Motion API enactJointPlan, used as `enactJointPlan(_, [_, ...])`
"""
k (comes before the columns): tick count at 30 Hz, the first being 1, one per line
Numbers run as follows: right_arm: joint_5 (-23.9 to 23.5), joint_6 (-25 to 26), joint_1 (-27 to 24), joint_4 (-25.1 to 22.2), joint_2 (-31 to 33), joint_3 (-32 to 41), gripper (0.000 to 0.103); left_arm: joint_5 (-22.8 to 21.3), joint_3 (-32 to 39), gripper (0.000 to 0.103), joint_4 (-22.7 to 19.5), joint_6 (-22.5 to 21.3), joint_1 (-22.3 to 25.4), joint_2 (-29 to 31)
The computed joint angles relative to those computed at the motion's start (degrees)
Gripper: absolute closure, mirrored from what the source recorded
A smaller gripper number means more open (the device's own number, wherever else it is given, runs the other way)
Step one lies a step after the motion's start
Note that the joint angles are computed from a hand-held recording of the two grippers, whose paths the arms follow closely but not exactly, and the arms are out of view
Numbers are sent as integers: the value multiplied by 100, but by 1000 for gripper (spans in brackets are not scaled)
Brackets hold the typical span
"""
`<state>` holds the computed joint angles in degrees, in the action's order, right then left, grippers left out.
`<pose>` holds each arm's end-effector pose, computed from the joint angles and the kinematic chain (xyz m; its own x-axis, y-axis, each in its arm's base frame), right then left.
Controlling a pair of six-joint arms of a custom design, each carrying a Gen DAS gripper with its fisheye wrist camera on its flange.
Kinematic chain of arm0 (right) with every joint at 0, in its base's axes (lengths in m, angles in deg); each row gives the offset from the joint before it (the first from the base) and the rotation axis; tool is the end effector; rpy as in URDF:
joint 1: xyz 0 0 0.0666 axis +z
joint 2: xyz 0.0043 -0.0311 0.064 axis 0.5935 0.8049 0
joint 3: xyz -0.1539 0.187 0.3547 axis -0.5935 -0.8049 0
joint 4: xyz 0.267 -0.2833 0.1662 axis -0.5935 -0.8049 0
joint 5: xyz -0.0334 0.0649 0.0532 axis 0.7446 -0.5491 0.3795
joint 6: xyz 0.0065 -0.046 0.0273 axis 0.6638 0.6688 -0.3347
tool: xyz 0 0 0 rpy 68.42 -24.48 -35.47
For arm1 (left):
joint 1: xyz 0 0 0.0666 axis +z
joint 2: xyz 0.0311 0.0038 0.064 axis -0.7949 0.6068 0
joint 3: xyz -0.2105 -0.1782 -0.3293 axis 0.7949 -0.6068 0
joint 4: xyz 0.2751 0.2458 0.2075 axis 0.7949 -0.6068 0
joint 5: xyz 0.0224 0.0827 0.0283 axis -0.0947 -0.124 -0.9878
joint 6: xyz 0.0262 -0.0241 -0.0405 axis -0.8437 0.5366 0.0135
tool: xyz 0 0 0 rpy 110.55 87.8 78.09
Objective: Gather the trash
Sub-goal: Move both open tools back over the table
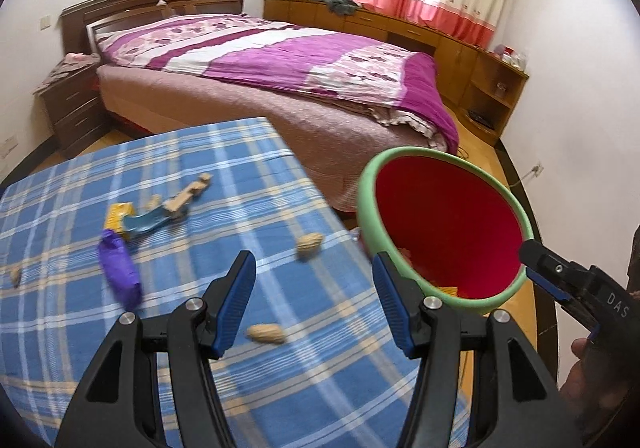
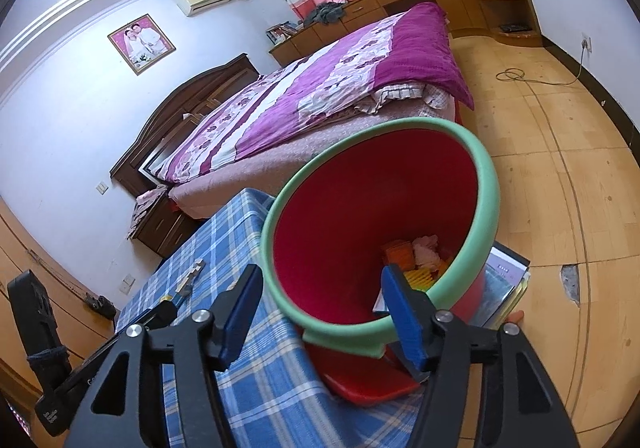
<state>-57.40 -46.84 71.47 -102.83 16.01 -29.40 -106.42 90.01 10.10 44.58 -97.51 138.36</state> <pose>0.3066 0.2061 0.3162 -0.6413 0.4562 -0.6169 0.0809 0.8397 0.5369 0.3440 -0.3246 0.3441 -0.6997 -0.0302 -0.7138 0.1133 0.9818 -0.1525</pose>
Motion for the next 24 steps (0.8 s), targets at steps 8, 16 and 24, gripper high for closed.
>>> enactJointPlan(8, [214,-151,428,-159,101,180,35,-185,-348,42,-206,199,245,-395])
enactJointPlan(16, [264,-165,592,-267,233,312,34,-255,-600,42,-363,433,617,-586])
enactJointPlan(24, [201,-194,596,-302,321,349,34,-255,-639,42,-528,524,1040,-423])
